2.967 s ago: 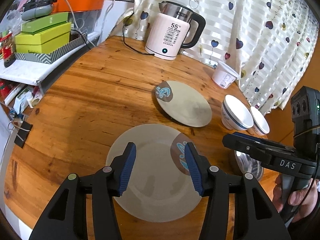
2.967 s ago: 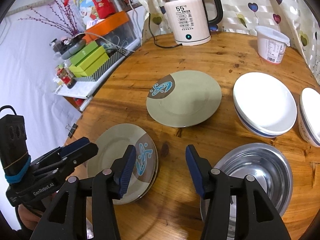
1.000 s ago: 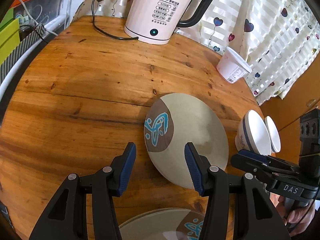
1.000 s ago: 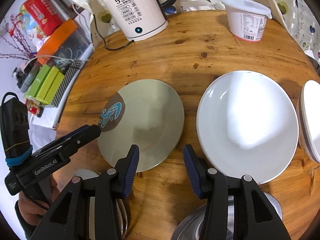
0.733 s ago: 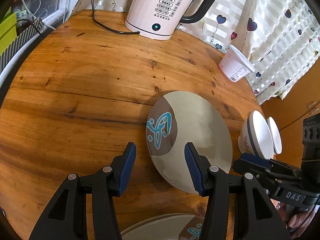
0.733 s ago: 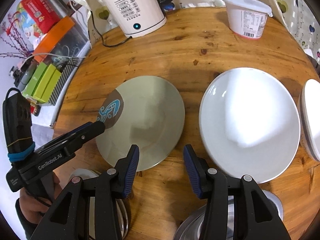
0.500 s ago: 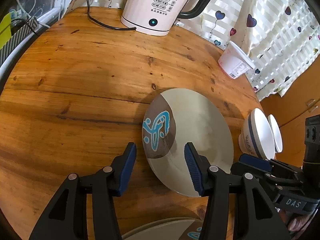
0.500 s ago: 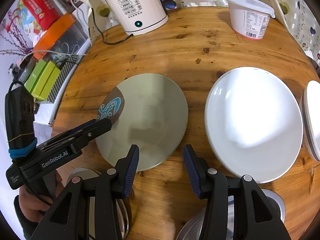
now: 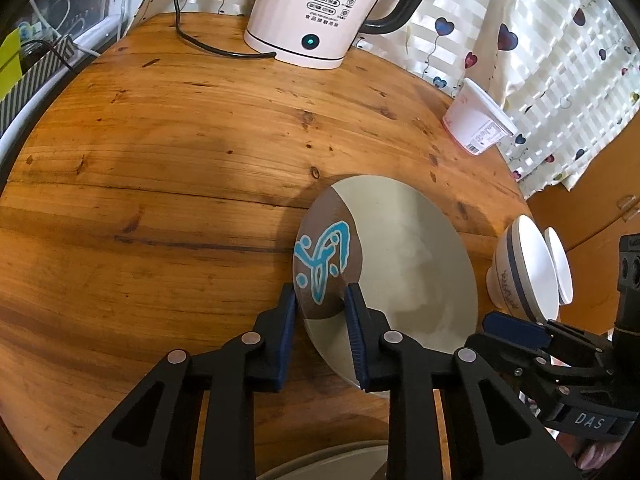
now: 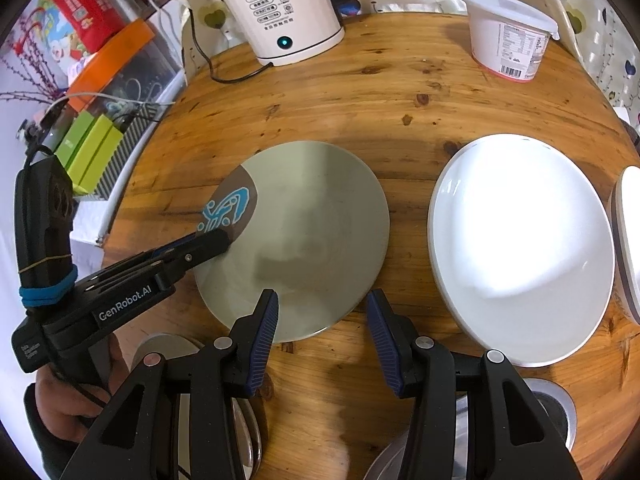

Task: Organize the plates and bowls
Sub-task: 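Lower the held plate with the left tool toward the beige plate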

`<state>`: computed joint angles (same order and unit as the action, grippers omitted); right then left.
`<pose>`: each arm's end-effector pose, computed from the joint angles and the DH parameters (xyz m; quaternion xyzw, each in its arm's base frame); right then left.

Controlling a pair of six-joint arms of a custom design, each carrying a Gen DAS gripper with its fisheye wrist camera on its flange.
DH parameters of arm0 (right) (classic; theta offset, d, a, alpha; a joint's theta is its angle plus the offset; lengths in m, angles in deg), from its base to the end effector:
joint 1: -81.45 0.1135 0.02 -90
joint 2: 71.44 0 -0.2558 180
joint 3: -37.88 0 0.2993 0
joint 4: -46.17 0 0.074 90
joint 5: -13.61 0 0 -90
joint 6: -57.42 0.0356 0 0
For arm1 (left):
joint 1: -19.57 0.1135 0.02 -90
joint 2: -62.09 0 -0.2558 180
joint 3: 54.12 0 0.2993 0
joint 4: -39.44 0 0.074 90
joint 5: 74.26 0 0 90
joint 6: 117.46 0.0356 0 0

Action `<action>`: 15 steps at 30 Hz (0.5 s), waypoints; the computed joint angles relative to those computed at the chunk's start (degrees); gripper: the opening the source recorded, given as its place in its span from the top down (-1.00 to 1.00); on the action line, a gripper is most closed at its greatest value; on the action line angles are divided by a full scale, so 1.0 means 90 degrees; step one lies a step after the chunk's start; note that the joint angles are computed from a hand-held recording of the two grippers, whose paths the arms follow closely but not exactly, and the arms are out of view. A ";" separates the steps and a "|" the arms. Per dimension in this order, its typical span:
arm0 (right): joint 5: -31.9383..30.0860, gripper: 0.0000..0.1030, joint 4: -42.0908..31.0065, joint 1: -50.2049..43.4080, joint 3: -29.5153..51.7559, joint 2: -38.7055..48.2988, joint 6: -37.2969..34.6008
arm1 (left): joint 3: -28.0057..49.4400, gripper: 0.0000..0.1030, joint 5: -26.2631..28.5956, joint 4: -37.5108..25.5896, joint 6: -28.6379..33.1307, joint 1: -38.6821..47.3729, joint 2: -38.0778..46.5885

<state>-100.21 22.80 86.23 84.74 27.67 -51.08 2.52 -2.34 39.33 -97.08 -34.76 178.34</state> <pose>0.2681 0.0368 0.0262 -0.2212 0.9456 0.1887 0.1460 0.2066 -0.2689 -0.0084 -0.1675 0.9394 -0.1564 0.2551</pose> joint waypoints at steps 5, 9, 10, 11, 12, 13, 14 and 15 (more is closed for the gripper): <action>-0.0021 0.09 -0.0001 0.0001 -0.0011 -0.0041 -0.0006 | -0.0250 0.52 -0.0086 0.0027 -0.0114 -0.0006 -0.0157; -0.0041 0.09 -0.0011 0.0061 0.0014 -0.0054 0.0019 | -0.0495 0.52 -0.0121 0.0048 -0.0218 0.0006 -0.0320; -0.0045 0.09 -0.0018 0.0089 0.0025 -0.0055 0.0024 | -0.0569 0.52 -0.0134 0.0051 -0.0251 -0.0003 -0.0370; -0.0033 0.09 -0.0017 0.0131 0.0035 -0.0059 0.0036 | -0.0622 0.52 -0.0143 0.0055 -0.0275 -0.0009 -0.0405; -0.0012 0.09 -0.0005 0.0185 0.0047 -0.0062 0.0048 | -0.0673 0.52 -0.0151 0.0073 -0.0297 -0.0012 -0.0429; -0.0001 0.09 -0.0001 0.0219 0.0055 -0.0066 0.0054 | -0.0746 0.52 -0.0166 0.0096 -0.0334 -0.0022 -0.0472; 0.0015 0.09 0.0005 0.0276 0.0075 -0.0066 0.0069 | -0.0793 0.52 -0.0175 0.0113 -0.0358 -0.0030 -0.0498; 0.0042 0.09 0.0010 0.0334 0.0097 -0.0063 0.0087 | -0.0836 0.52 -0.0184 0.0122 -0.0384 -0.0039 -0.0529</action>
<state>-99.84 22.89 89.24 85.62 27.10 -50.30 -5.00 -4.00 40.42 -100.53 -35.12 173.57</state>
